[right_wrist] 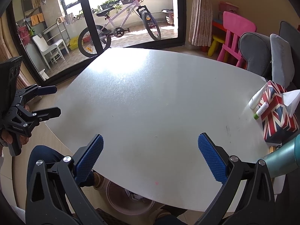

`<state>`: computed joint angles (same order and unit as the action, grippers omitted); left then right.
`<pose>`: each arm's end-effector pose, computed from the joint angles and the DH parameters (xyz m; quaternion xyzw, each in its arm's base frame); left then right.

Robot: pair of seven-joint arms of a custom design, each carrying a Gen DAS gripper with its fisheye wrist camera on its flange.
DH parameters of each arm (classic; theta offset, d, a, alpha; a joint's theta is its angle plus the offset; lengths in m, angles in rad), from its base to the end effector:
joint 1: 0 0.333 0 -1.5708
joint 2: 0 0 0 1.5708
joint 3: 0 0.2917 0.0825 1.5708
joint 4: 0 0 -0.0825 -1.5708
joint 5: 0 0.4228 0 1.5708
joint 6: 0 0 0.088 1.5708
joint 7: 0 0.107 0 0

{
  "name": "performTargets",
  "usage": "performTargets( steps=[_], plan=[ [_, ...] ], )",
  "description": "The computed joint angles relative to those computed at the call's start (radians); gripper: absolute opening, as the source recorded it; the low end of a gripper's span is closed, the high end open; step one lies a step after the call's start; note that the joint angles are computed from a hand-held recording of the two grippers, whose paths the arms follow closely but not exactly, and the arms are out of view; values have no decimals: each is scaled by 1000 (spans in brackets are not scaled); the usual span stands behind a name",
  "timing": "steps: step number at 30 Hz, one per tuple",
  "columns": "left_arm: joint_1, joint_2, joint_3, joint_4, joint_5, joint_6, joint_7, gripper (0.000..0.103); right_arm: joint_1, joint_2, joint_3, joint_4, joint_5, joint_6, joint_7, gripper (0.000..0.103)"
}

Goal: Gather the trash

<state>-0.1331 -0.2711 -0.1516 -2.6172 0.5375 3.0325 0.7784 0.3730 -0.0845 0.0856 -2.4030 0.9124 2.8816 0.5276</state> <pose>0.4596 -0.1734 0.3615 -0.6582 0.6690 -0.2752 0.2085 0.5044 0.1982 0.3439 -0.8497 0.4063 -0.1149 0.3159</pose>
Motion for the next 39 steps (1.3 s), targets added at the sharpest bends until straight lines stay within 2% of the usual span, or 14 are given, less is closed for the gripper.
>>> performTargets(
  steps=[5, 39],
  plan=[
    [-14, 2, 13, 0, -18, 1, 21, 97, 0, 0, -1, 1, 1, 2, -5, 99],
    [-18, 12, 10, 13, -38, -4, 43, 97, -1, 3, 0, 2, -3, 5, 1, 99]
  ],
)
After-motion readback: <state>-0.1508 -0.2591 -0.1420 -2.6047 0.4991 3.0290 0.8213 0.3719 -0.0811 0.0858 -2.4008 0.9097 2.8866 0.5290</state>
